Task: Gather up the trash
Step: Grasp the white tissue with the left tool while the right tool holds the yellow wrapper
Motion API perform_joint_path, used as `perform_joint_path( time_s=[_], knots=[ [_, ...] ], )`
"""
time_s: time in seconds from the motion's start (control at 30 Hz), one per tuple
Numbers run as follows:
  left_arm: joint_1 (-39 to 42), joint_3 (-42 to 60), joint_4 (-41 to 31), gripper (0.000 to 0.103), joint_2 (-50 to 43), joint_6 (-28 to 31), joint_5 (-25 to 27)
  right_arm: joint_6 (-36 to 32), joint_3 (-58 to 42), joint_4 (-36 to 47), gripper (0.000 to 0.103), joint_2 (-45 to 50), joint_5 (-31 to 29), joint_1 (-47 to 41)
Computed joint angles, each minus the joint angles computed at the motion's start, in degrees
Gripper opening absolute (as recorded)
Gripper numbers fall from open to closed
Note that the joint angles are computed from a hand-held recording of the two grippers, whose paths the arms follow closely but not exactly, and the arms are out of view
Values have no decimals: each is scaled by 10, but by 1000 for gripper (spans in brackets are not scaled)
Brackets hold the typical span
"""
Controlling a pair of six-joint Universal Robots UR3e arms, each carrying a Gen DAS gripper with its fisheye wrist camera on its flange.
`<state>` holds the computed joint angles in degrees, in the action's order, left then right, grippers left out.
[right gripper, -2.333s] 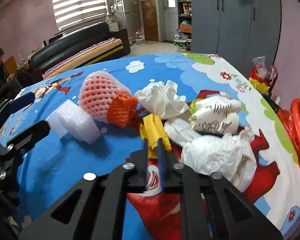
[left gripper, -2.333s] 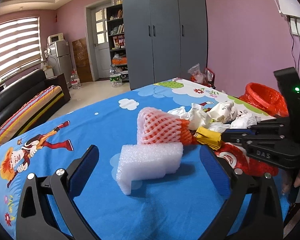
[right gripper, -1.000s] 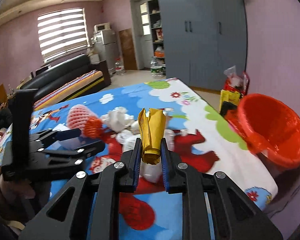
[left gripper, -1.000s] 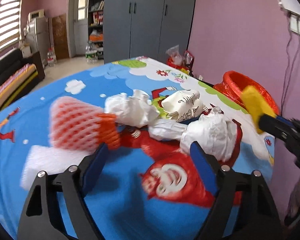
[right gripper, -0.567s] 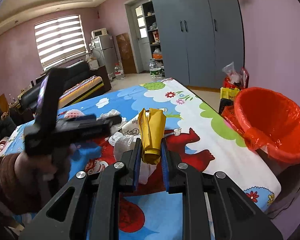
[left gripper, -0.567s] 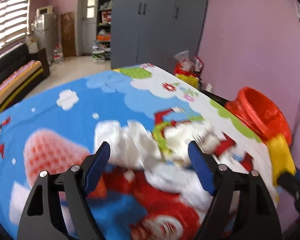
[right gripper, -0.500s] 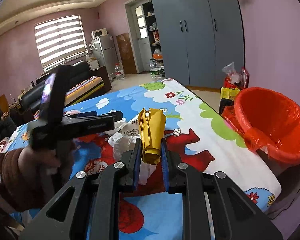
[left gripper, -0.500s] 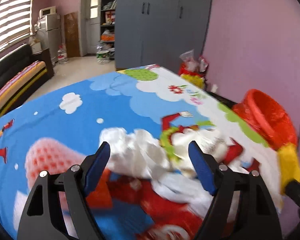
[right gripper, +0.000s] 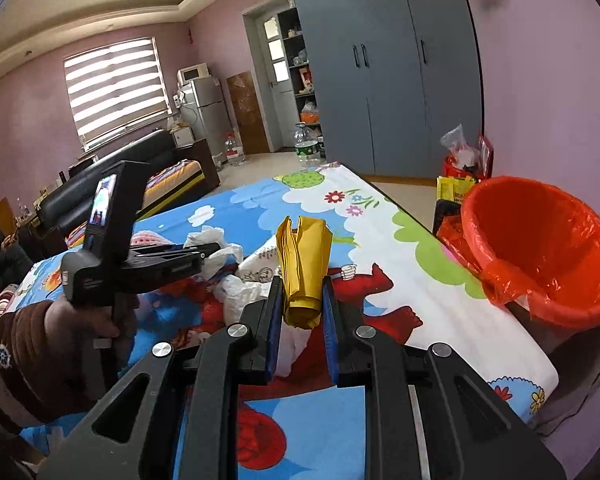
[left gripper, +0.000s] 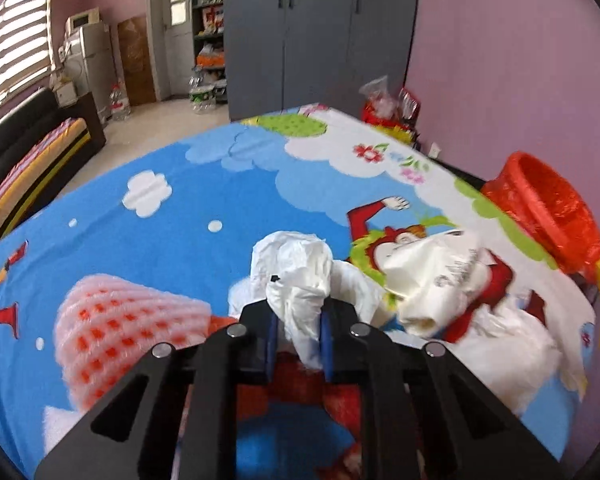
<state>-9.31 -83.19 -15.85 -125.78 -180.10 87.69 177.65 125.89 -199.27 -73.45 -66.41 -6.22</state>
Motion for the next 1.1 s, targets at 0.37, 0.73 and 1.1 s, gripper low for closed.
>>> perform_joint_path(
  time_s=[0.37,0.73,1.1],
  knots=[
    [-10,-209,113,16,166,0,-34,11,100,-13,18,-101,-18,2],
    [-52,-284,151,17,259,-7,-64,22,160,-28,18,-177,-31,-6],
    [-122,-261,169,17,246,7,-34,25,217,-43,18,-238,-36,-51]
  ],
)
